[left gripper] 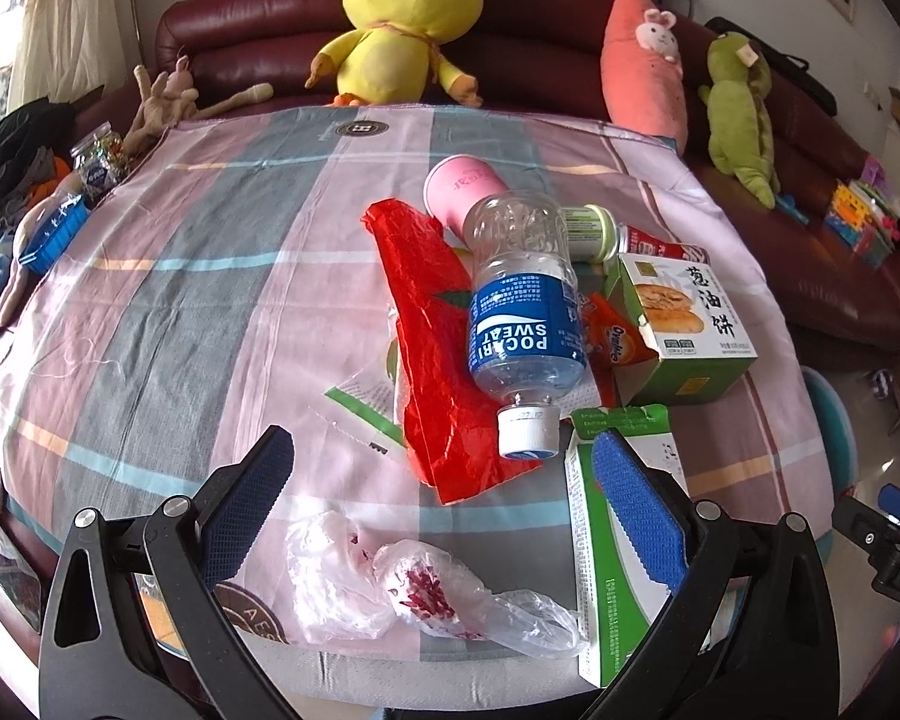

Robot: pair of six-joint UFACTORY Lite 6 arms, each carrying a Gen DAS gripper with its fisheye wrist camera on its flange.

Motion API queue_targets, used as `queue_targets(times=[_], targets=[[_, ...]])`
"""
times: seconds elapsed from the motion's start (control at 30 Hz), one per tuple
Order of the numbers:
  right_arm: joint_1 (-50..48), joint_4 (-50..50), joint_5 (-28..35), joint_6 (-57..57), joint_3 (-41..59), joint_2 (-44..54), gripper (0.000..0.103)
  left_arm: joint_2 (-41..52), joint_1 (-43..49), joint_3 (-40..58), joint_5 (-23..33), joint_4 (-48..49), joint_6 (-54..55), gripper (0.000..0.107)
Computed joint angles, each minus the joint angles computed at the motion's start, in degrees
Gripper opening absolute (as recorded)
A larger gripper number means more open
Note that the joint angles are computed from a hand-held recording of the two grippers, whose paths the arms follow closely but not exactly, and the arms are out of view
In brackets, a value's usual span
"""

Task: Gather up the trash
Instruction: 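Move both tools toward the water bottle and green-white medicine box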

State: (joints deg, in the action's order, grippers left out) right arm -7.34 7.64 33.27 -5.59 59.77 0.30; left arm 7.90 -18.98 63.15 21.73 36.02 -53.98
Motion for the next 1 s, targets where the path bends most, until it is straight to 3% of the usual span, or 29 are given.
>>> queue_targets(times=[0.27,1.0], targets=[[2.14,-1.93,0.28,2.07,1.93,2.38,0.097,2.44,0.91,2.78,-0.69,-4.53,6.66,0.100],[4.33,-2.83,2.24,4.49,5.41,4.88,0.097,4.33,2.29,4.33,-2.17,-6.29,10.31,0.100]])
